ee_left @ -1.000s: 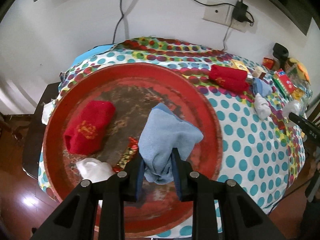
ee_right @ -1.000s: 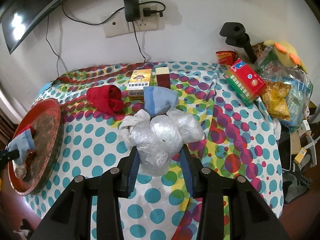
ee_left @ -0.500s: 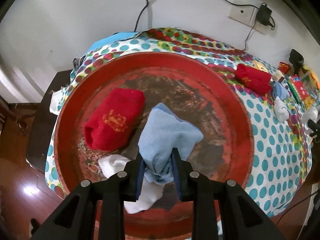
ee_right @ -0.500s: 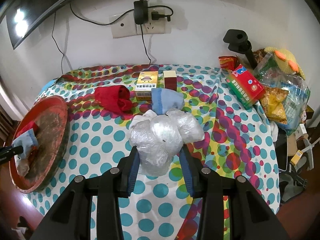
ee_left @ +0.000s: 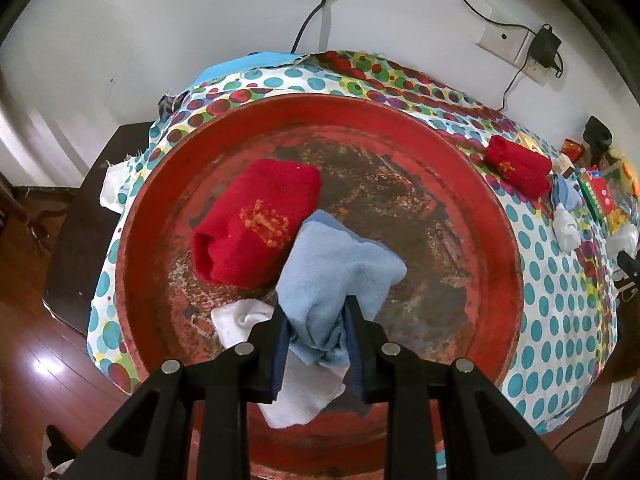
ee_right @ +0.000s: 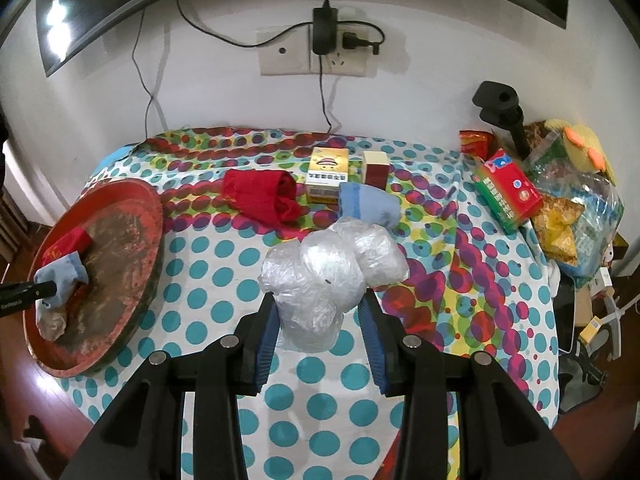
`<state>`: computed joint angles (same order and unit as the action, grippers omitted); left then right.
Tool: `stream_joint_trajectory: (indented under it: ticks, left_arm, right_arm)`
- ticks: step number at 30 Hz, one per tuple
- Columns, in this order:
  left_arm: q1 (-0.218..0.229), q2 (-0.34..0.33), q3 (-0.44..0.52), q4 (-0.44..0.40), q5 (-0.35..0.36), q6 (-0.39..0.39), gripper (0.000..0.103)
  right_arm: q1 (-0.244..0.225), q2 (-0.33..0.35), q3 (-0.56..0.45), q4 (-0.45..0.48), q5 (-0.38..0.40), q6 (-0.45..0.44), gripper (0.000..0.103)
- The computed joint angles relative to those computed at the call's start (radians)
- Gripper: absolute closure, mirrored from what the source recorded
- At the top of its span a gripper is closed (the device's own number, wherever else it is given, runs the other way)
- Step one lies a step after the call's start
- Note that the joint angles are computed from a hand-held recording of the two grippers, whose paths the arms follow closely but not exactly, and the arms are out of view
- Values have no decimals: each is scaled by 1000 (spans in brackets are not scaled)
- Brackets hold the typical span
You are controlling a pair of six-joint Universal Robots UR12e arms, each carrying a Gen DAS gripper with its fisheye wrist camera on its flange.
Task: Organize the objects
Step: 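Carry the light blue sock to the tray with the left gripper while the right gripper grasps the plastic bundle, then lower the light blue sock onto the tray and open the left gripper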
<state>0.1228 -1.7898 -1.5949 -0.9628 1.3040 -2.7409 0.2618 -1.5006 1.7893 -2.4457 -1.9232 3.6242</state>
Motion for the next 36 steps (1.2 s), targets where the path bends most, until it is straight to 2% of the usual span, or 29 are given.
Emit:
stream_joint_trajectory:
  ticks: [16,31,36]
  left_arm:
    - [22,5,-5,4,-5,-4,75]
    - [14,16,-12,10,10,13,75]
    - [13,22,-8,-4,17,27,70]
  right_arm:
    - [37,26,-42,-6,-9,-40,66]
    - [66,64,-88,1,-8,-88,66]
    - [72,75,-100,6,1,-95,66]
